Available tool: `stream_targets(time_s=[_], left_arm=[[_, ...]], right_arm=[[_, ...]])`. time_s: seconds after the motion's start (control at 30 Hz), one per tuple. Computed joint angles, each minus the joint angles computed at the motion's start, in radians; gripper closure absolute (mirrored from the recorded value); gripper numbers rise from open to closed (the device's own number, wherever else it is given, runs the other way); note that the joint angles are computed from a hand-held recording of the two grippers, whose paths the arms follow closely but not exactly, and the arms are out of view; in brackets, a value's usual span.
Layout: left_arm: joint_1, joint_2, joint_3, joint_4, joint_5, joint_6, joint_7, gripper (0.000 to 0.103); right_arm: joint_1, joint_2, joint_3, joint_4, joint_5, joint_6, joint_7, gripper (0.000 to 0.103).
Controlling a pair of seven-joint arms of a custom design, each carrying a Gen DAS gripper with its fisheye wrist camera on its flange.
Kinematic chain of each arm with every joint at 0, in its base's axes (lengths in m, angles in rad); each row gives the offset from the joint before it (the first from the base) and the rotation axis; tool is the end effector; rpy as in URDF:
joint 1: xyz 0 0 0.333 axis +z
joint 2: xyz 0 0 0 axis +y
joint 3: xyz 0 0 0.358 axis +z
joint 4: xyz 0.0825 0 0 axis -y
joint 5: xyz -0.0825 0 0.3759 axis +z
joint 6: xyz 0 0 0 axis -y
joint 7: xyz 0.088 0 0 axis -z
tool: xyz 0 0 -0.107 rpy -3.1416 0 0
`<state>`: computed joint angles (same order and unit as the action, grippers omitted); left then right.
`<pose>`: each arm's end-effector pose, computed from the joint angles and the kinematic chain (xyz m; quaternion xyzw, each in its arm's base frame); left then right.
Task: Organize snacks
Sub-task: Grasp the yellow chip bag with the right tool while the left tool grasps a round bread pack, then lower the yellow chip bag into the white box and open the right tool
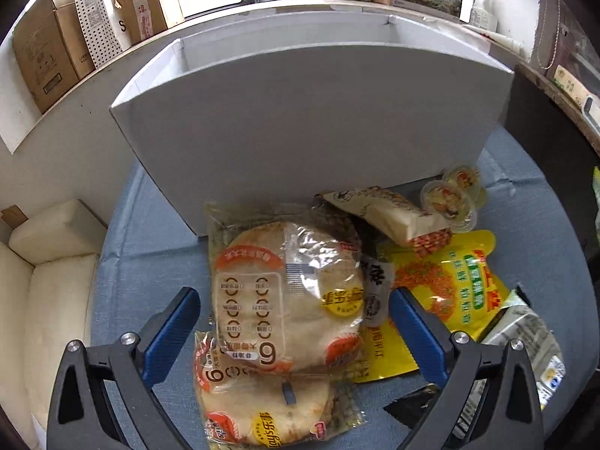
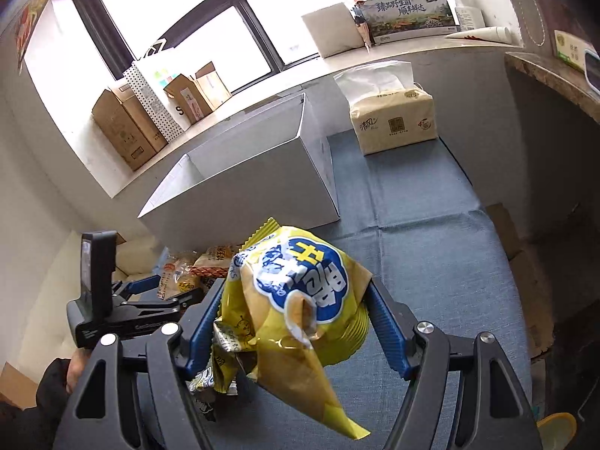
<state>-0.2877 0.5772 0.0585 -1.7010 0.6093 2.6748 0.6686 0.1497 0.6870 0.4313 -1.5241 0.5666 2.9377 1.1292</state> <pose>0.6981 -0.1879 0.3375 -0.7331 0.6232 -0.1376 0.2349 0.7035 0.3170 0.3936 -0.7298 0.5342 -0.0279 0.4257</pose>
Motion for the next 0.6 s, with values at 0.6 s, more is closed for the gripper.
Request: stream_targets(time_s=[0.6], left_arm=[[-0.066,-0.206,0.118,-0.226,0.255,0.176,-0.259,0.028]], right_arm=[[0.039,0.041,-0.016,0.075,-0.015,-0.08,-0.009,0.026]])
